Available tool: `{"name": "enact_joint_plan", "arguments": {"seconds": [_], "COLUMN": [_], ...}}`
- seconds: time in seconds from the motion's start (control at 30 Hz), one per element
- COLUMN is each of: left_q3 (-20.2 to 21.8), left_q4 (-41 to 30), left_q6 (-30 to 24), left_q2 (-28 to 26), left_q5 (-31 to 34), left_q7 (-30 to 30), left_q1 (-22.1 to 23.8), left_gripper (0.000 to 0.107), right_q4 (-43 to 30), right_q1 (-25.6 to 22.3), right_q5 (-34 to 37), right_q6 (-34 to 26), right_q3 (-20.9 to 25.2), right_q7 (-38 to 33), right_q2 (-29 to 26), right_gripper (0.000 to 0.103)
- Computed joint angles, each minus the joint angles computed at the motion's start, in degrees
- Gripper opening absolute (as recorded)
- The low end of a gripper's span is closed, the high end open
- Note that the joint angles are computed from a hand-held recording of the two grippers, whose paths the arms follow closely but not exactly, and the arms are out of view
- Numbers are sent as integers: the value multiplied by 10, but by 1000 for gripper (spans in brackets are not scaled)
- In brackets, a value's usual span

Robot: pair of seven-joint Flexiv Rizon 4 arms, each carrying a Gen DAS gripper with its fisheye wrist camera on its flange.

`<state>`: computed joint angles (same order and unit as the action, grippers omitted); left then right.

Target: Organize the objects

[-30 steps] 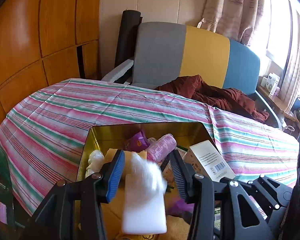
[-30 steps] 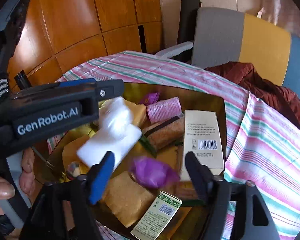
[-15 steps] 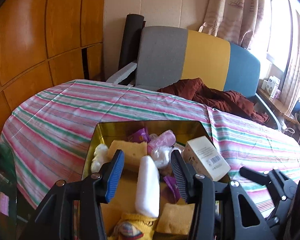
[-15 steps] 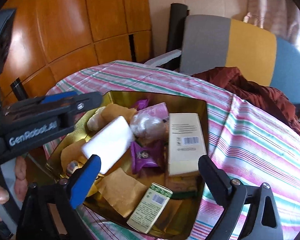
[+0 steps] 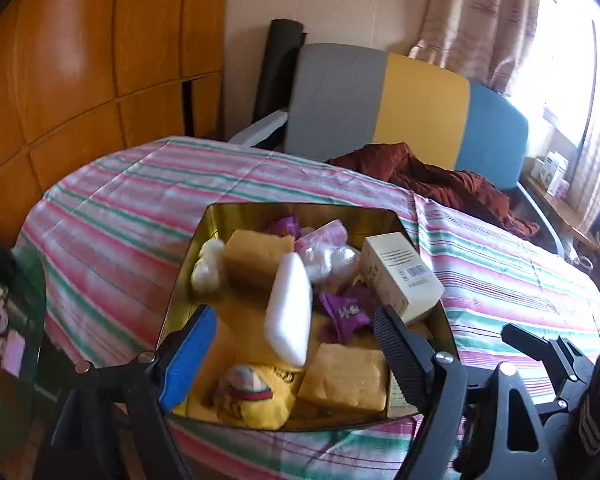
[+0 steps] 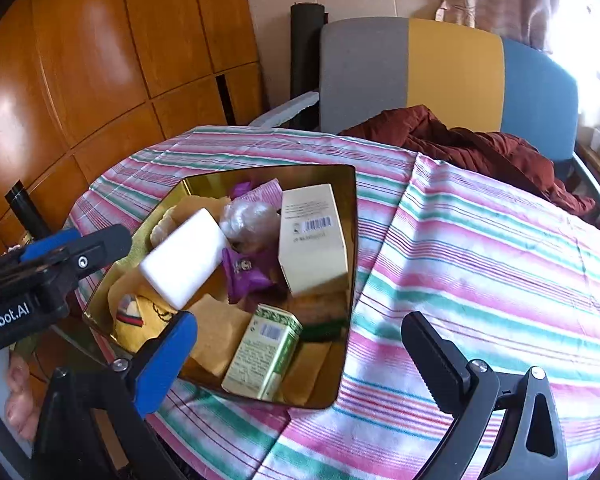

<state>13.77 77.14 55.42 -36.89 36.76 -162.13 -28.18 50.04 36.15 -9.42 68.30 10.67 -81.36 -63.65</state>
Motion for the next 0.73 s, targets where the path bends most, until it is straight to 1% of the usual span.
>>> {"name": "enact_joint_plan", "arguments": {"seconds": [0.07,0.17,0.33,0.4,0.53,0.6,0.73], "left_q3": [9,9,4,1,3,6,6], "left_q4": [1,4,26,31,35,37,34], "left_q6": [-11,-19,-1,5,10,15,2], "left_q2": [1,3,12,14,16,17,17], "left_q5": [11,27,38,38,42,47,52], "left_q7": [-12,-10,-32,-36,-47,-56,-53], "left_q1": [-10,-14,-12,-10,-11,-13,-15], "left_gripper": [83,83,81,75,72,62,63], "right_q4": [15,31,42,44,48,47,47], "right_q1": [0,-2,1,3,6,6,7], "right_q5": [0,-2,-11,-17,-26,-29,-34], "right_q6": [10,18,26,31,37,36,36], "right_q3": [-5,-4,-9,-12,-19,-20,-25], "right_q7": [4,6,11,15,25,30,43], "right_q2": [7,14,18,18,18,17,16], "right_gripper": [103,103,103,103,103,103,103]}}
